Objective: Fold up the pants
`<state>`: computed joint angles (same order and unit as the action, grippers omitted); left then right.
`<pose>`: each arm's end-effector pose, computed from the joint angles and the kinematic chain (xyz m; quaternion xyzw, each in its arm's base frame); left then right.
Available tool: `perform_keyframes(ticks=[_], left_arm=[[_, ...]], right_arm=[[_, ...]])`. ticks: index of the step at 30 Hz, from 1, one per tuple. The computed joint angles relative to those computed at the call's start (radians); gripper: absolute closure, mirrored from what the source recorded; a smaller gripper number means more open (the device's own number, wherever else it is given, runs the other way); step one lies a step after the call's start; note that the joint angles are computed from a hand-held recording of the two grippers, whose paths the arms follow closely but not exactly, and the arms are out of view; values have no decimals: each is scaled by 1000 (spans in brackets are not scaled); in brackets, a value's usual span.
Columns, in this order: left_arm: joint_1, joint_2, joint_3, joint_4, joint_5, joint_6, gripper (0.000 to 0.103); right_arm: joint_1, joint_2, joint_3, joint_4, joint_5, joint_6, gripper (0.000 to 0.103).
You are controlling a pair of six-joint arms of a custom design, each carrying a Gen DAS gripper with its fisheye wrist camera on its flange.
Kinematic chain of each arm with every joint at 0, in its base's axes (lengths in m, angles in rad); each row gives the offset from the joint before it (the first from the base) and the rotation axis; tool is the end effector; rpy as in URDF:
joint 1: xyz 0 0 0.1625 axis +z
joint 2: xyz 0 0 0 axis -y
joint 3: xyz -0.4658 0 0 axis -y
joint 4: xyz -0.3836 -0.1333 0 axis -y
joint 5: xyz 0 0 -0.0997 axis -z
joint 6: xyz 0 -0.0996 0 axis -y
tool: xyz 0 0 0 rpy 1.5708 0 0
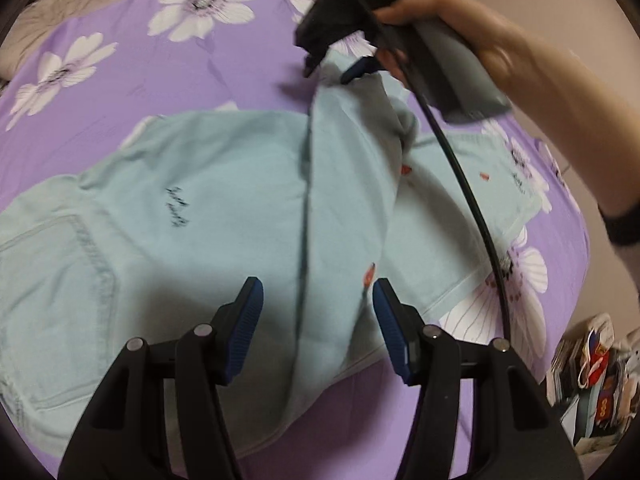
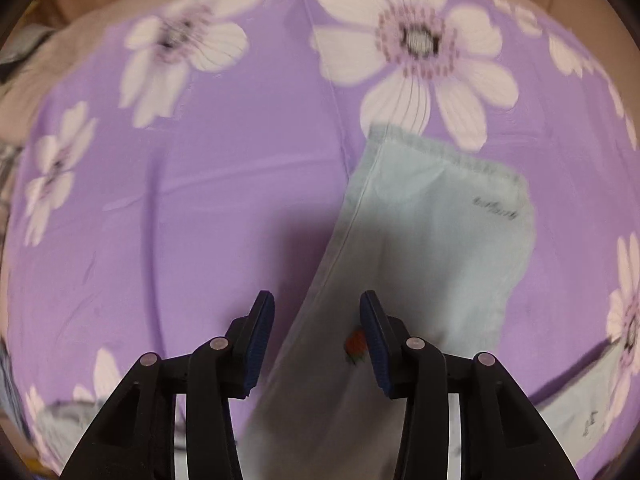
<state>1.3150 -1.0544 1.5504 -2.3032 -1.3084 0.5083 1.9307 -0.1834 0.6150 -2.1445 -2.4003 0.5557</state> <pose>-0.0198 -0.7047 0.3148 0.3527 0.9193 -0.0996 0.1436 0.3781 -0.8350 0.0345 -0.1177 -0.9057 0.2359 0.3318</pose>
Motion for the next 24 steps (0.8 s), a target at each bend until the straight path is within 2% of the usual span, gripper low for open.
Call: perform_keyframes(ticks=[3,4,6,7,8,13,16,21,24], left_arm=[[2,-1,16,-22,-1,27,50],[3,-2,21,-34,-1,32,53],[4,1,18,-36,3,33,79],[7,9,5,-29,2,25,83],[9,11,0,-29,-4,16,84],[5,0,23,-72,3,18,89],[1,-9,46,-92,13,38,89],[-2,-25,76,-120,25,70,89],[-6,-30,85,-127,45,88,89]], right_arm=[[-20,-4,21,7,23,53,59],[-24,-19,63,-43,33,35,64],[-22,-34,104,-80,13,19,78],[-23,-47,134,-112,17,6,92],[-26,-74,191,-178,37,-5,98],[-25,-203,469,-511,93,-19,99],[-14,-301,675,-754,121,-34,99],[16,-403,921,-1140,117,-126,99],[33,-443,1067,-1324,95,-131,99]])
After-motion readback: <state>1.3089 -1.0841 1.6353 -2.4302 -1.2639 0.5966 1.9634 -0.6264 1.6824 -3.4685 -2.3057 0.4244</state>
